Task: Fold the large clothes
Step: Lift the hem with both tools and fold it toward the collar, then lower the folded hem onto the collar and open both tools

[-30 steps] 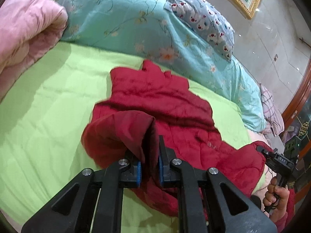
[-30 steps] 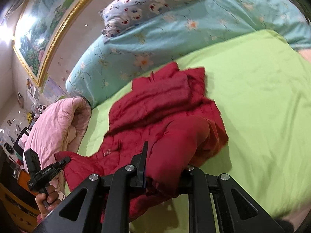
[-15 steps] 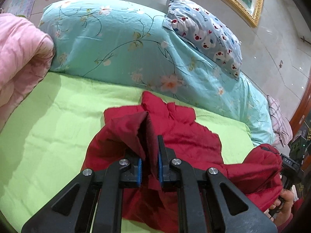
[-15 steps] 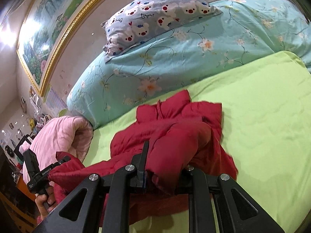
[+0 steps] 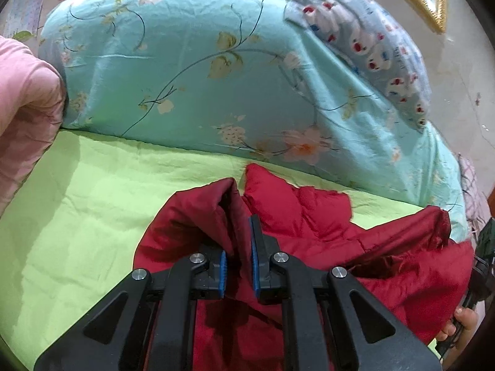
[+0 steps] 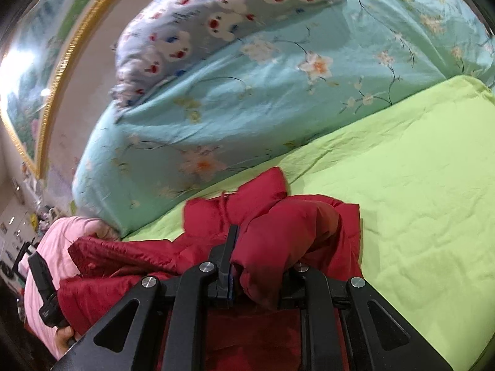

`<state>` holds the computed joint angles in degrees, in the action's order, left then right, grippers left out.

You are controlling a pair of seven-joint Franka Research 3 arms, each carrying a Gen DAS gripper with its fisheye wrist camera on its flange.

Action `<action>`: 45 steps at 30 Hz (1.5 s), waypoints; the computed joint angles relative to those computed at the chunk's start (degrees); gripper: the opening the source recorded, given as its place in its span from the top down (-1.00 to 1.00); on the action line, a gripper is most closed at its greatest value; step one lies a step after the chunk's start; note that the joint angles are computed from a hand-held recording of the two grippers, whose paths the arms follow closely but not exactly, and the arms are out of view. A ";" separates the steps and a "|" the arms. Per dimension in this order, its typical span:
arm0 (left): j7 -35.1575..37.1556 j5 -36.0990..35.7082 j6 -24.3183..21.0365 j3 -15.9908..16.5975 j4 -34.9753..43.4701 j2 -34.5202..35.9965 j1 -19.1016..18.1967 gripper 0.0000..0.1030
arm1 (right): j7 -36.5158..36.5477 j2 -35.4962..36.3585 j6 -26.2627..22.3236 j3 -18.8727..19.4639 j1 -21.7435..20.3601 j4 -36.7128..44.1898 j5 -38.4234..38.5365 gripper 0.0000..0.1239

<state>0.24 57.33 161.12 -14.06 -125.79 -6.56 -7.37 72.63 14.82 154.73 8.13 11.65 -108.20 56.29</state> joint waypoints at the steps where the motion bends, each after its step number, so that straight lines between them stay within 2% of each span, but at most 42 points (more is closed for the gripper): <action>1: 0.60 -0.43 -0.28 0.18 1.09 1.37 0.11 0.81 | 1.06 1.36 0.31 -0.30 0.29 1.06 -0.94 0.75; 11: 7.28 -5.13 -4.09 4.92 13.32 15.22 -2.67 0.81 | 13.29 15.14 1.68 -0.29 0.64 12.41 -10.67 0.74; 14: 7.91 -6.12 -4.93 6.46 15.96 17.77 -3.55 0.81 | 16.74 18.42 2.12 -0.51 1.23 16.17 -14.58 0.74; 18: 10.22 -9.62 -4.66 7.61 17.92 20.26 -3.69 0.78 | 21.82 23.71 0.41 -1.62 2.35 22.91 -20.78 0.75; 23: 14.56 -13.41 -2.17 8.29 17.61 20.74 -3.14 0.63 | 27.41 28.63 -2.92 -2.55 3.29 28.76 -26.63 0.74; 25: 15.92 -14.79 0.47 8.52 15.71 19.58 -2.51 0.56 | 28.91 29.94 -4.00 -2.56 3.27 30.09 -28.09 0.74; 27: 17.32 -15.49 1.20 8.64 13.88 17.76 -2.33 0.46 | 29.79 30.68 -4.31 -2.34 3.06 30.64 -28.88 0.75; 28: 16.49 -14.31 1.06 9.05 13.12 16.81 -2.69 0.36 | 30.27 30.89 -4.56 -2.36 3.04 30.92 -29.32 0.75; 30: 11.46 -8.87 0.46 9.87 9.90 13.16 -3.58 0.28 | 31.03 31.39 -5.12 -2.47 3.10 31.63 -30.26 0.75; 32: 10.69 -7.86 2.26 8.76 6.47 10.28 -2.55 0.28 | 32.34 32.21 -5.78 -2.75 3.34 32.87 -31.08 0.75; 35: 9.91 -7.32 4.82 6.60 1.20 5.89 -1.39 0.28 | 32.27 33.22 -6.98 -1.05 1.90 34.54 -29.85 0.65; 40: 11.59 -8.66 9.57 2.90 -3.05 3.19 -1.12 0.28 | 30.53 29.77 -6.56 -0.22 0.74 31.35 -28.47 0.47; 43: 13.19 -9.62 11.56 1.18 -4.23 2.74 -1.89 0.28 | 29.11 26.72 -5.49 -0.58 0.72 28.30 -28.42 0.26; 44: 14.77 -10.64 12.42 0.81 -4.38 2.96 -2.38 0.28 | 29.30 25.63 -4.80 -1.29 1.19 27.17 -28.97 0.09; 45: 16.07 -11.39 12.73 0.42 -4.29 3.25 -2.83 0.28 | 29.82 23.98 -3.38 -2.57 2.11 25.30 -30.22 0.01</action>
